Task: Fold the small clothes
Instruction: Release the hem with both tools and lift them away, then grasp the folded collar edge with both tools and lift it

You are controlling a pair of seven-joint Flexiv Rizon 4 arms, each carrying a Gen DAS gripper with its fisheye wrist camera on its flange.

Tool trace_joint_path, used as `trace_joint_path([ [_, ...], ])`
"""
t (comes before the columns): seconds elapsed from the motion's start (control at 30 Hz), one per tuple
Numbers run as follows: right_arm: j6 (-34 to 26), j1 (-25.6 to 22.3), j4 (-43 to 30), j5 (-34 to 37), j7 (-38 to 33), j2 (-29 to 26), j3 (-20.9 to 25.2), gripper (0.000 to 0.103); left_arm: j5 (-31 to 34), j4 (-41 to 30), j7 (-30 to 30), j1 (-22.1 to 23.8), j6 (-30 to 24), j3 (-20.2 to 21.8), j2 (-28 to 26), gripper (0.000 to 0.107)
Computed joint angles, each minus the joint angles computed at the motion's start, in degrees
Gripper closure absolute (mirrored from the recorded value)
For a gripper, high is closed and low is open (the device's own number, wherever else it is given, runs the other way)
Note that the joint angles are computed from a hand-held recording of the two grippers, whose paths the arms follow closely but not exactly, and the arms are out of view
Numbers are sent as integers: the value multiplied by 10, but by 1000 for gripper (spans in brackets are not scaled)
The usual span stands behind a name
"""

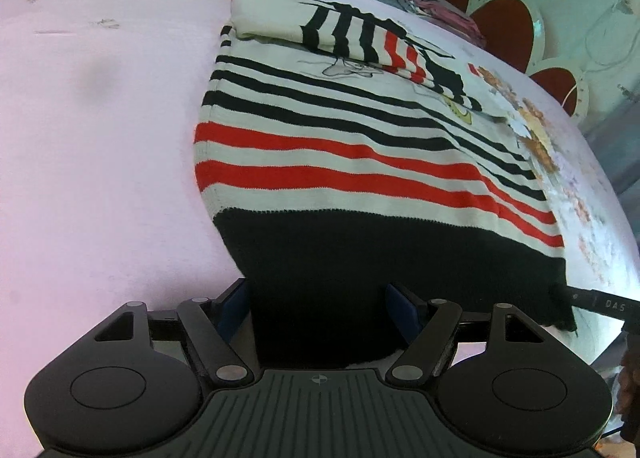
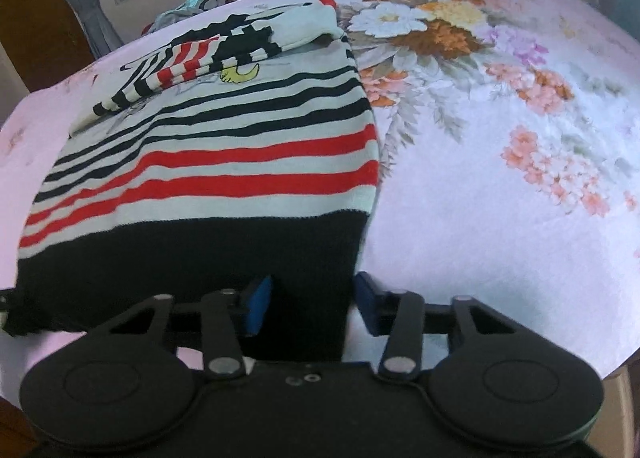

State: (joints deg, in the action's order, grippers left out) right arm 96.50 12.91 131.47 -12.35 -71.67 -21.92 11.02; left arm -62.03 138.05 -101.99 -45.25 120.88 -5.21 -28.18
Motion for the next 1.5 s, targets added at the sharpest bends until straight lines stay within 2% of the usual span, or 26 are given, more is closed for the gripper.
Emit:
trace_joint_path([
  [0.03,-4,2,-2,-2,-2,0,-2,60,22,4,-20,13,2,-5,1,35],
  [0.1,-17,-9,-7,-1,-4,0,12,64,47,6,-40,26,-1,-6,2,63],
  [0.17,-26,-27,-11,3,-11,0,33,75,88,14,-71,47,-7,-8,5,80],
  [0.23,-31,-28,-13,2,-21,-1,37,80,154,23,-121,88,-11,-17,8,87],
  [0.3,-50,-66,-27,12,-43,-7,81,91,205,26,-147,114,-18,-21,10,96],
  [0.37,-62,-87,-38,26,-64,-9,108,92,246,26,-166,132,-22,-21,12,96],
  [0.47,-77,-140,-63,67,-109,-18,174,92,304,25,-199,158,-16,-20,16,96],
  [0.57,-81,-174,-86,104,-146,-24,218,92,332,22,-211,158,-11,-1,24,96],
  [0.73,-87,-196,-135,147,-196,-37,254,93,342,1,-198,158,1,26,33,96],
  [0.87,-96,-197,-188,173,-229,-57,267,93,356,-23,-184,182,9,28,31,96],
  [1.03,-104,-172,-268,192,-251,-96,256,93,351,-80,-153,203,18,38,6,96],
  [1.17,-111,-132,-345,188,-240,-139,220,93,334,-132,-119,215,12,47,-21,96],
  [1.37,-130,-79,-474,175,-204,-217,176,93,288,-219,-67,228,-12,67,-68,96],
  [1.5,-170,-55,-566,167,-188,-270,160,93,256,-275,-42,232,-44,84,-101,96],
])
